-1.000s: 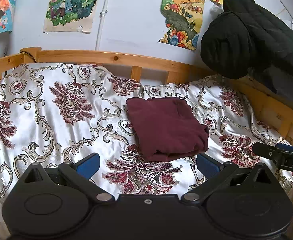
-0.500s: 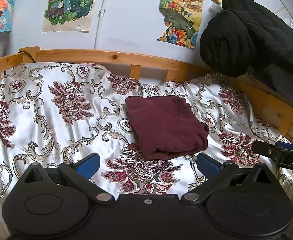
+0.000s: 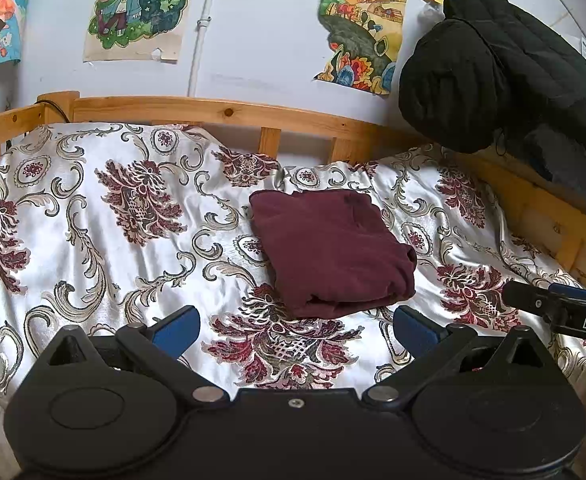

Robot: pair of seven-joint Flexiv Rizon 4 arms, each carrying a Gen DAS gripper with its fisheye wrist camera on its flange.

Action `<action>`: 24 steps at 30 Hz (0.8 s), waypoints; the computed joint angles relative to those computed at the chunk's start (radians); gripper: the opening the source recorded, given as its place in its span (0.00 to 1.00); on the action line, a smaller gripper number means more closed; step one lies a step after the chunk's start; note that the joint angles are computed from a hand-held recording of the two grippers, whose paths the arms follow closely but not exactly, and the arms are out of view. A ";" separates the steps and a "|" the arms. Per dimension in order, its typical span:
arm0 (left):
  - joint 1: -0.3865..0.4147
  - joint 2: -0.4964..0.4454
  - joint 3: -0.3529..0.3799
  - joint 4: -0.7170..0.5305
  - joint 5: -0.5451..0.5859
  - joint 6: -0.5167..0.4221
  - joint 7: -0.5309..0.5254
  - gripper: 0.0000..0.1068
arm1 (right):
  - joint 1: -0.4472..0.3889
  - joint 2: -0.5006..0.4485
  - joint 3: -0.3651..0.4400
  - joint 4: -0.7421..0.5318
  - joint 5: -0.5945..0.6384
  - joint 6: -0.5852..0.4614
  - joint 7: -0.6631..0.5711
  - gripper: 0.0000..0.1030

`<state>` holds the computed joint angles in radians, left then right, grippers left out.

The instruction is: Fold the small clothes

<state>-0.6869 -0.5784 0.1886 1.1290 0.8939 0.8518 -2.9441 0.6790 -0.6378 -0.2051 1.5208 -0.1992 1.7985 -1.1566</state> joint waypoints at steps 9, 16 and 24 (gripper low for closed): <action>0.007 0.001 -0.005 0.001 -0.010 0.006 0.001 0.96 | 0.000 0.000 0.000 0.000 0.001 -0.001 0.000 1.00; -0.009 -0.027 -0.009 -0.065 -0.059 -0.148 0.043 0.96 | -0.005 0.000 0.006 -0.003 -0.003 -0.005 0.001 1.00; -0.006 -0.010 -0.011 -0.041 -0.042 -0.139 0.008 0.96 | 0.009 0.001 -0.007 0.013 0.005 0.004 0.002 1.00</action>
